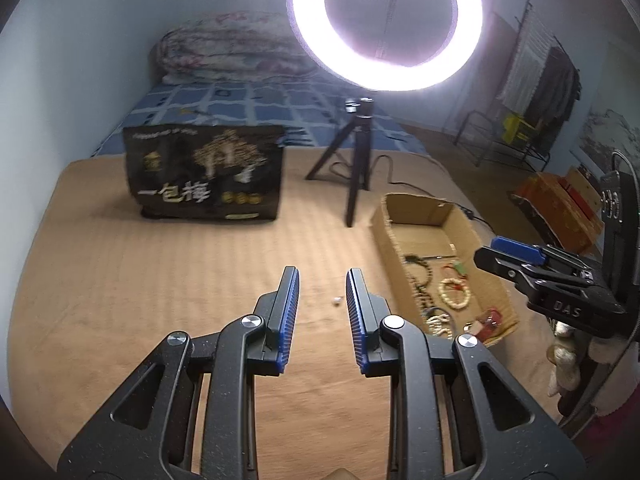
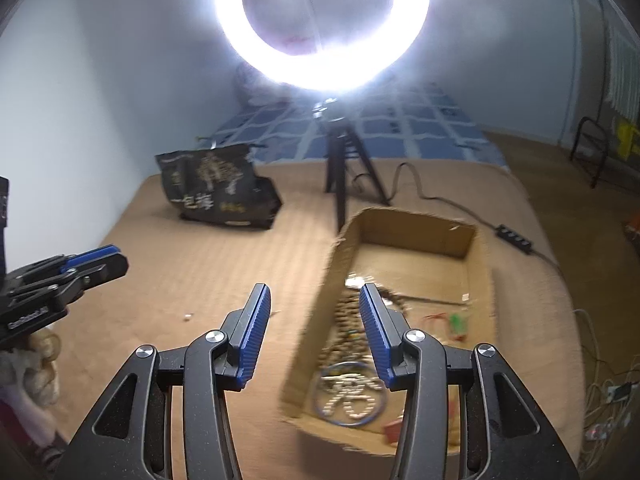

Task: Organize jewelry
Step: 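Move the left tool to a white pearl earring while the right tool approaches the other earring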

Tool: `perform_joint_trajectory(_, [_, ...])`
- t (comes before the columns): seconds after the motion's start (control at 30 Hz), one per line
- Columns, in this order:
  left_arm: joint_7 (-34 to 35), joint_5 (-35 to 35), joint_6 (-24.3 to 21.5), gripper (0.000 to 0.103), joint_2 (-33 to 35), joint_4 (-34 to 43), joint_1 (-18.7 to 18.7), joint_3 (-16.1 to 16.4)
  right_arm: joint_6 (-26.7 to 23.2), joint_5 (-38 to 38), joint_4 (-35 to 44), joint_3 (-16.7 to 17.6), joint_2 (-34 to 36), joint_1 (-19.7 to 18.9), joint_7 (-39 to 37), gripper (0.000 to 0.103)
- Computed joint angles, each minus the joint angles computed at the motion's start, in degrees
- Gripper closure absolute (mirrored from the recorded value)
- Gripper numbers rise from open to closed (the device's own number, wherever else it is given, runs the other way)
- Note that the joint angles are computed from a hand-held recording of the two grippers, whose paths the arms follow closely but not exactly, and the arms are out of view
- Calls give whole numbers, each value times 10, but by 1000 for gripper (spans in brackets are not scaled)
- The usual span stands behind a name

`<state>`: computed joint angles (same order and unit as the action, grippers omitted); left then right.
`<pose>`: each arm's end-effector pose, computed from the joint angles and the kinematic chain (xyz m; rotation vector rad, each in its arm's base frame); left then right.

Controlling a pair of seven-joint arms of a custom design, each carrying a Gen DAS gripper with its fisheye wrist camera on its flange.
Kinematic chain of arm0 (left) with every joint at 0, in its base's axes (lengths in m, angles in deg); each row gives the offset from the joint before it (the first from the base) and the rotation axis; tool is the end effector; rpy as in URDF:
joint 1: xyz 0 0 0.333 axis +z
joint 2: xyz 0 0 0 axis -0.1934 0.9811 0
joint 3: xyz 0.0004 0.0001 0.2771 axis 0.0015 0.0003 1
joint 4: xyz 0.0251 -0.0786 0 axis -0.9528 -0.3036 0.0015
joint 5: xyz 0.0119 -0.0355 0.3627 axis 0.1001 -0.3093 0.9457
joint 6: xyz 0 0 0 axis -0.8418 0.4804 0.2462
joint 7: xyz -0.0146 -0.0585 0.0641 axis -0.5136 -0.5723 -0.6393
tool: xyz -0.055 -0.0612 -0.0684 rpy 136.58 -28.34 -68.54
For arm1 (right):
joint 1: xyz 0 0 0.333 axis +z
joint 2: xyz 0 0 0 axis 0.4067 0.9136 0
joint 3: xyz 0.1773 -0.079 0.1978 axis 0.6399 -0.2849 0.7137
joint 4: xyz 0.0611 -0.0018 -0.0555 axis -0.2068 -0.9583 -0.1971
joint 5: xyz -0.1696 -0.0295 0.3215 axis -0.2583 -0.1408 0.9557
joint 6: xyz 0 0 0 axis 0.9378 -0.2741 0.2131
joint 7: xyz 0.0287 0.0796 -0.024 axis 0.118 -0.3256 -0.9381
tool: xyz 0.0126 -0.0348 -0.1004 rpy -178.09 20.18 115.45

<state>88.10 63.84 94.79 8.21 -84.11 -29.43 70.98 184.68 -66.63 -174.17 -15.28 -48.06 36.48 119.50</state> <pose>0.5310 -0.3184 0.5299 -1.7646 1.9577 -1.0175 0.5462 0.1172 0.5200 -1.8513 1.5403 -0.4052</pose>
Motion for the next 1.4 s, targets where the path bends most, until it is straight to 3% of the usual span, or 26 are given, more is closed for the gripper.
perform_joint_trajectory(0.17, [19,-19,1,80,-14,-31,18,5,-19,28,17,8,15,9,-1,58])
perform_joint_trajectory(0.47, [110,-70,10,80,-21,-72,42,1,52,-95,-1,32,45,33,120,58])
perform_joint_trajectory(0.53, [141,-84,13,80,-21,-82,46,-1,78,-133,-11,34,52,39,163,58])
perform_joint_trajectory(0.73, [226,-134,40,80,-17,-116,57,-6,129,-350,-43,16,72,61,377,58])
perform_joint_trajectory(0.9, [319,-205,77,80,-1,-136,67,-24,146,-460,-43,-5,94,77,521,59])
perform_joint_trajectory(1.07, [407,-281,74,80,38,-120,77,-45,148,-581,-29,-33,110,99,643,63])
perform_joint_trajectory(1.23, [476,-355,90,80,66,-104,99,-69,136,-601,-11,-30,126,95,677,65])
perform_joint_trajectory(1.4, [490,-350,98,80,96,-79,92,-63,120,-600,10,-34,147,101,692,66])
